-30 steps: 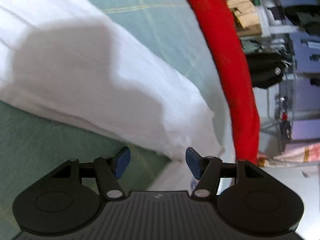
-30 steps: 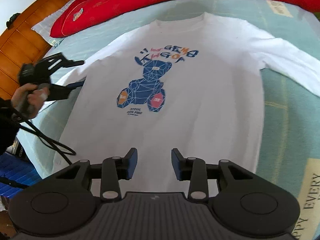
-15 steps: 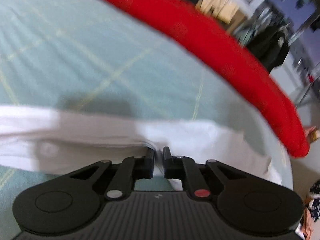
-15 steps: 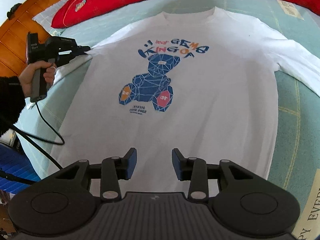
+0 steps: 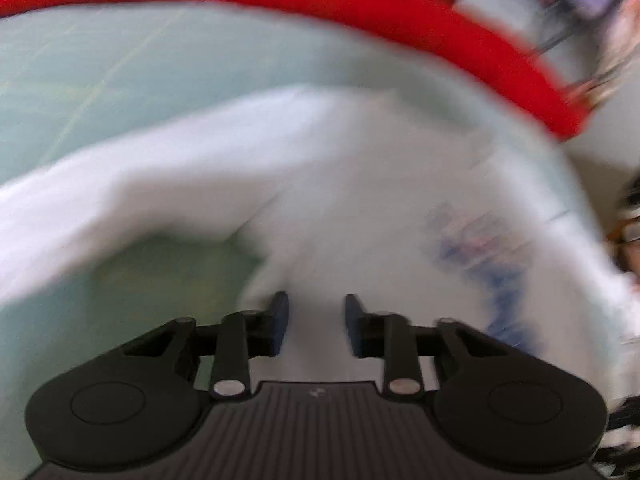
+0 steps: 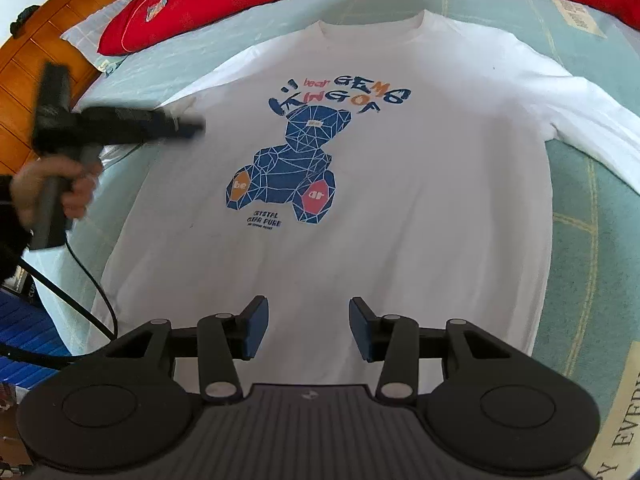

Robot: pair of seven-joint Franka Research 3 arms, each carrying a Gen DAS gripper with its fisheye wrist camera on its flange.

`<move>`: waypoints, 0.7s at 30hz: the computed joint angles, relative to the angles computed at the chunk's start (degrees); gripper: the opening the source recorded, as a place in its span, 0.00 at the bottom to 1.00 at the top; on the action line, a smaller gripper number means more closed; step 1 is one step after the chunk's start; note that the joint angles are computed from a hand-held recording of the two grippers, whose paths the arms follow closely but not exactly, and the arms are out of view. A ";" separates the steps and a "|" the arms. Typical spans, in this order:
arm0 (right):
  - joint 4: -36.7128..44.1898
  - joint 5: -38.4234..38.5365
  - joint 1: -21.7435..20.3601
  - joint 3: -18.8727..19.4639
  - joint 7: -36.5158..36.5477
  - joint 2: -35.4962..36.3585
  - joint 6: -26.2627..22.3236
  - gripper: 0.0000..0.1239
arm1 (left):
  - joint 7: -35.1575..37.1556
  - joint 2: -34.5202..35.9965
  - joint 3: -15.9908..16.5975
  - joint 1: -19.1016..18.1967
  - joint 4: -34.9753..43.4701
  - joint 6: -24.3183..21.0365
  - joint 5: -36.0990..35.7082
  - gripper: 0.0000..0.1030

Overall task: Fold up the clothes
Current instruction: 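Sweep both open tools across the white T-shirt to flatten it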

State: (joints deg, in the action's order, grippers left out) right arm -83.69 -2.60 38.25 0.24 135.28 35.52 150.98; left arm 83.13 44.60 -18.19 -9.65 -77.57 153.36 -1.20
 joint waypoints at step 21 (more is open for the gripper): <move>-8.07 -14.89 4.16 -5.11 1.06 -2.42 -0.84 0.69 | 33.58 -14.84 -8.27 8.79 -22.95 -1.40 -11.89 0.41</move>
State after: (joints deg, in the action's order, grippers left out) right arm -91.76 -17.49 42.41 -4.87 136.34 33.10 150.14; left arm 116.70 29.76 -26.47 -0.86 -100.52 151.96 -13.08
